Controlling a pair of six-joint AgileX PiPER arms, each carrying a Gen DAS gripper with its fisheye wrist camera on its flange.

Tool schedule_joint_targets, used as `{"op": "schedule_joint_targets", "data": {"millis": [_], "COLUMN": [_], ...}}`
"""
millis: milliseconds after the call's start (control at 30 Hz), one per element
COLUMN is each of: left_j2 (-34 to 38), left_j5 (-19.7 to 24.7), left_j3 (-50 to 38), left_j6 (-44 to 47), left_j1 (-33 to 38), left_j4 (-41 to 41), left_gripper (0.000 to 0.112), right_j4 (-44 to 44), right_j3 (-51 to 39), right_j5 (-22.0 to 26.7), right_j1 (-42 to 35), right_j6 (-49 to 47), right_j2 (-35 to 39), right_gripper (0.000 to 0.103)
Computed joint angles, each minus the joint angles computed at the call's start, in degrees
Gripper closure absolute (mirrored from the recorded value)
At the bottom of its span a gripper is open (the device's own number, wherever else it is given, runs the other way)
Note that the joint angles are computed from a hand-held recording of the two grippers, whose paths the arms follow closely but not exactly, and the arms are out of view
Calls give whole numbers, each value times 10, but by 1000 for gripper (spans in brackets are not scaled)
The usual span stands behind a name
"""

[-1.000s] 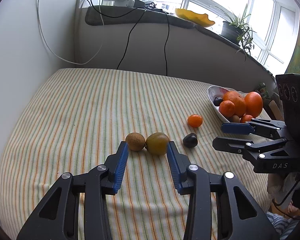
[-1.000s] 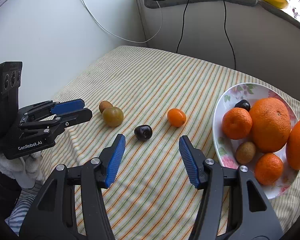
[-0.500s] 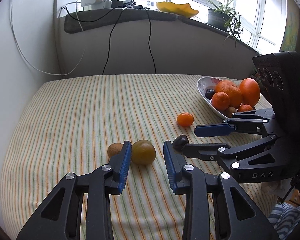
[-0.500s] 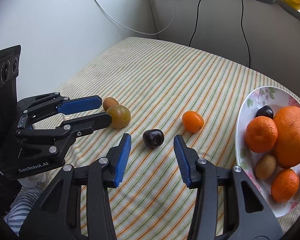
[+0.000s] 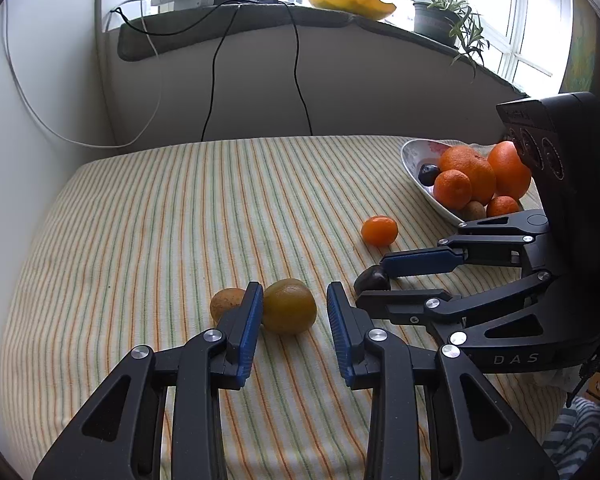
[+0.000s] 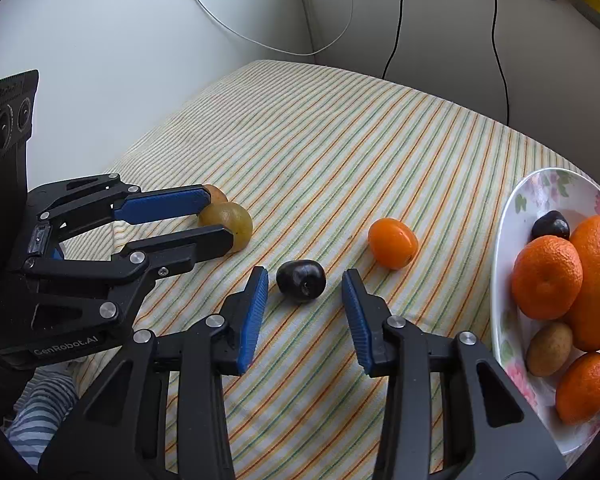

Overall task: Organize fruits
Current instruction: 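Close the left gripper on the yellow-green plum while the right closes on the dark cherry, then carry both fruits to the plate and open the left gripper while the right releases the cherry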

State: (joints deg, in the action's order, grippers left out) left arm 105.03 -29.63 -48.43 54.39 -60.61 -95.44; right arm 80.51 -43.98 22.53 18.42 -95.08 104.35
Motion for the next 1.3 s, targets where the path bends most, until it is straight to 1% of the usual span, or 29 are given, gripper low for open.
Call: {"op": "schedule_joint_targets", "data": {"millis": [100,167,233,300,333,467,633,967,1133,1300], "left_j2": [1,4,10,15,17,17,19,3,-3,2], "left_j5": [10,9,4,-2,-8,-11,-28,-28,-28,-24], "left_j3": [2,-3,-11,-17,-19,-13,-15,-3,-8,-30], "left_j6": [-2,14,36,53,60,42,40,-8,-15,-5], "left_j1": [10,10,8,5,2,1,-9,-20,-25,-27], "left_j4": [8,0,-14,-23,-27,-10,-11,19,27,29], "left_gripper": [81,81,81,84,87,89,89,89,89,89], "right_j4": [3,7,5,5,5,5,15,15,12,-5], "right_j3": [0,-1,-3,-3,-2,0,7,41,68,94], "right_j5": [-5,-10,-2,6,10,14,18,50,77,112], "right_j1": [4,7,1,-3,-6,-10,-16,-57,-97,-163], "right_j6": [-3,-5,-4,-3,-2,1,-4,-16,-26,-36], "right_j2": [0,1,3,3,1,-1,-9,-57,-92,-129], "right_gripper": [65,69,72,77,77,77,77,78,78,78]}}
